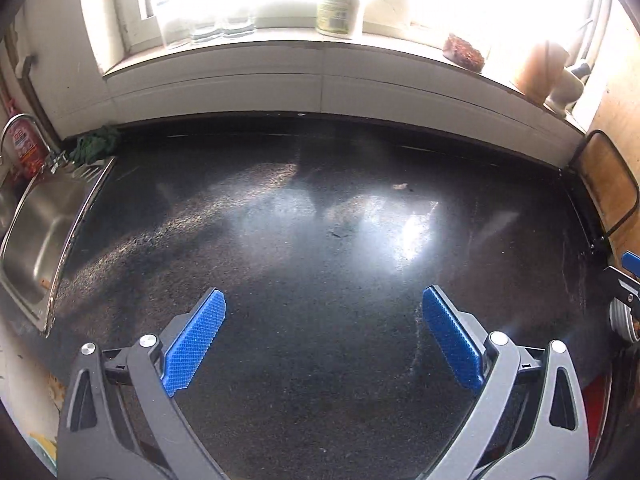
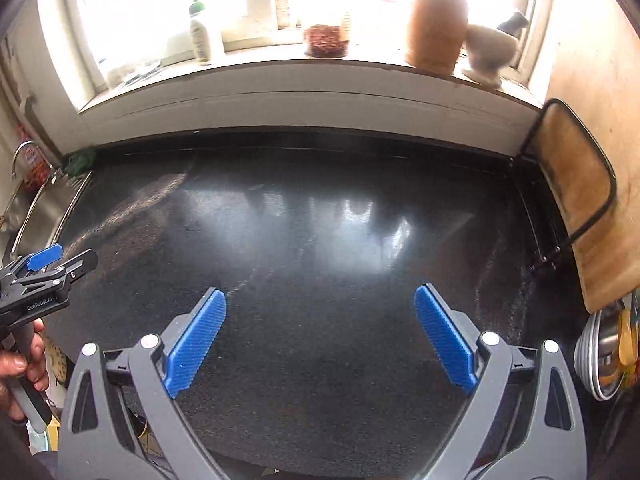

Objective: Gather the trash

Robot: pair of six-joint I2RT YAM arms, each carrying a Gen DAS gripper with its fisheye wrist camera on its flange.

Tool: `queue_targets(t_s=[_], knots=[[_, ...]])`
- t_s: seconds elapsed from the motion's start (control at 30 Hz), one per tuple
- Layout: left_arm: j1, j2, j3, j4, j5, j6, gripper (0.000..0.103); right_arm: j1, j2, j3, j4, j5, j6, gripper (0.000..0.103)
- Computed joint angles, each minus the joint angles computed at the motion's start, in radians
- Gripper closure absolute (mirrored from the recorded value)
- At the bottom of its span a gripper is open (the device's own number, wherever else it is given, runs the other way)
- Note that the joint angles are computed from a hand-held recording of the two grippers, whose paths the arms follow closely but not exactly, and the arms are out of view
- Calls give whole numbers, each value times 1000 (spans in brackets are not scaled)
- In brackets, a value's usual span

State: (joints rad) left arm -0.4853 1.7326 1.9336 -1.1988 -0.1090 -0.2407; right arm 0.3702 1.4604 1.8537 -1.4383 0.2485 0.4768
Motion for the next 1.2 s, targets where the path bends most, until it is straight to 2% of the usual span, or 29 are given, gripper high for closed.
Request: queue_targets(t_s=[0.17,0.4,1.2], knots=[[-72,57,88,-63,-35,-14,7,-98,-97,-105,21,-41,-34,11],[-106,91,147,-94,-73,-21,7,-148,-104,-122,33,-81,-77,11],[-136,78,129,-110,-122,-65,7,-164,-116,-148,43,-118,-102,11]])
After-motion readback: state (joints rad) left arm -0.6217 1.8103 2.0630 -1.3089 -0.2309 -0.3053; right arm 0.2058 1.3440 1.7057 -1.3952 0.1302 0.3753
